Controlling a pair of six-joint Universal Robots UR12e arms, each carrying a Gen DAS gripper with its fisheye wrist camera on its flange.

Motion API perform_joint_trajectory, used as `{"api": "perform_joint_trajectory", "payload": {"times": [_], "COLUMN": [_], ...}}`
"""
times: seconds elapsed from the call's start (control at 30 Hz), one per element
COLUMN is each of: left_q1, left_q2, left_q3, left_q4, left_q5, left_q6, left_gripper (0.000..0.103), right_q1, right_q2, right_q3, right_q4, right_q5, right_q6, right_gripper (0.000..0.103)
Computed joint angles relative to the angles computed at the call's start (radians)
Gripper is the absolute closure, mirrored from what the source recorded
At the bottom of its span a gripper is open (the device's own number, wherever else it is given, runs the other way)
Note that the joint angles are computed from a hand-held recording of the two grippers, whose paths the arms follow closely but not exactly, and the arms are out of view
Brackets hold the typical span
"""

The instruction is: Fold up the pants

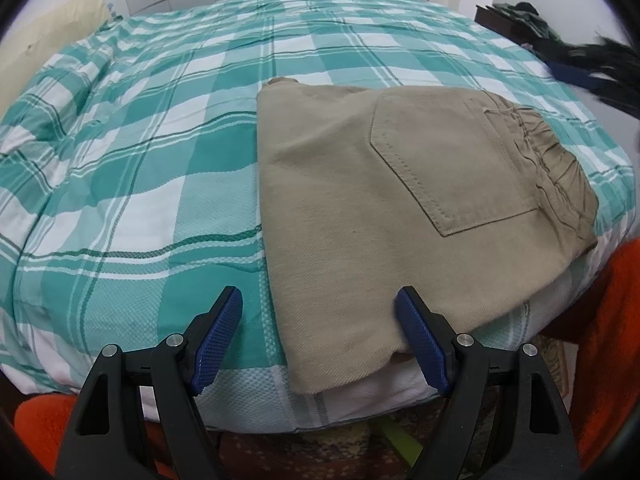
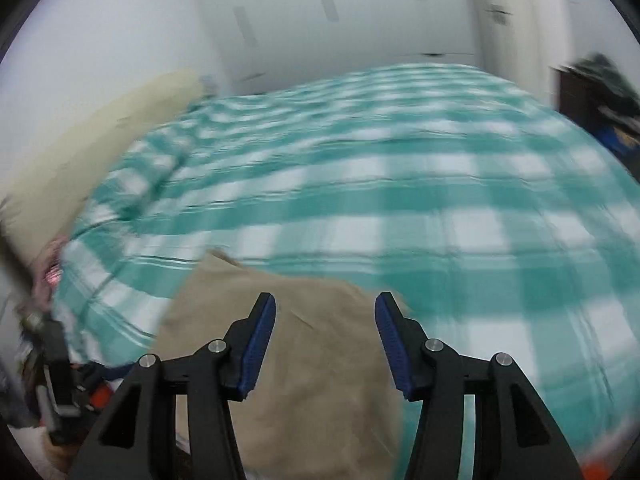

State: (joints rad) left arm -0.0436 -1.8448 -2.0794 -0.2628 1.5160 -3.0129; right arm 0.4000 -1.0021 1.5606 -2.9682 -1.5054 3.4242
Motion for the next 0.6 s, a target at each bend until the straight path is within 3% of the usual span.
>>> {"api": "perform_joint_trajectory", "payload": {"times": [0.07, 0.1, 0.17, 0.2, 0.37, 0.43, 0.5, 0.53, 0.6], "left_q1": [0.001, 0.004, 0.008, 0.009, 0.026, 0.032, 0.033, 0.033, 0.035], "left_q2": [-0.002, -0.003, -0.002, -0.002, -0.001, -0.002, -0.003, -0.003, 0.002], "left_q3": [-0.004, -0.005, -0.009, -0.010, -0.010, -0.008, -0.005, -0.005, -0.006], "left_q4": [0.006, 0.006, 0.008, 0.007, -0.009, -0.019, -0.024, -0.024, -0.029], "left_q5": [-0.002, -0.012, -0.028, -0.028, -0.073, -0.091, -0.098, -0.098, -0.110], "left_q6": [0.005, 0.008, 0.008, 0.010, -0.021, -0.035, -0.043, -0.044, -0.049], "left_gripper": [0.021, 0.021, 0.021, 0.021, 0.018, 0.017, 0.016, 0.016, 0.015], "right_q1": [-0.009, -0.016, -0.021, -0.020, 0.000, 0.010, 0.022, 0.028, 0.044], "right_q2": [0.038, 0.068, 0.106, 0.117, 0.061, 0.022, -0.006, -0.012, 0.002], "right_q3": [-0.056, -0.095, -0.135, -0.135, -0.073, -0.017, 0.034, 0.049, 0.058], "right_q4": [0.090, 0.189, 0.339, 0.351, 0.282, 0.196, 0.119, 0.122, 0.192], "right_q5": [0.070, 0.100, 0.088, 0.072, -0.006, -0.003, 0.008, 0.016, -0.006], "right_q6": [-0.007, 0.001, 0.004, -0.018, -0.048, -0.083, -0.126, -0.145, -0.192], "right_gripper": [0.051, 0.052, 0.065, 0.067, 0.066, 0.065, 0.056, 0.050, 0.048]}}
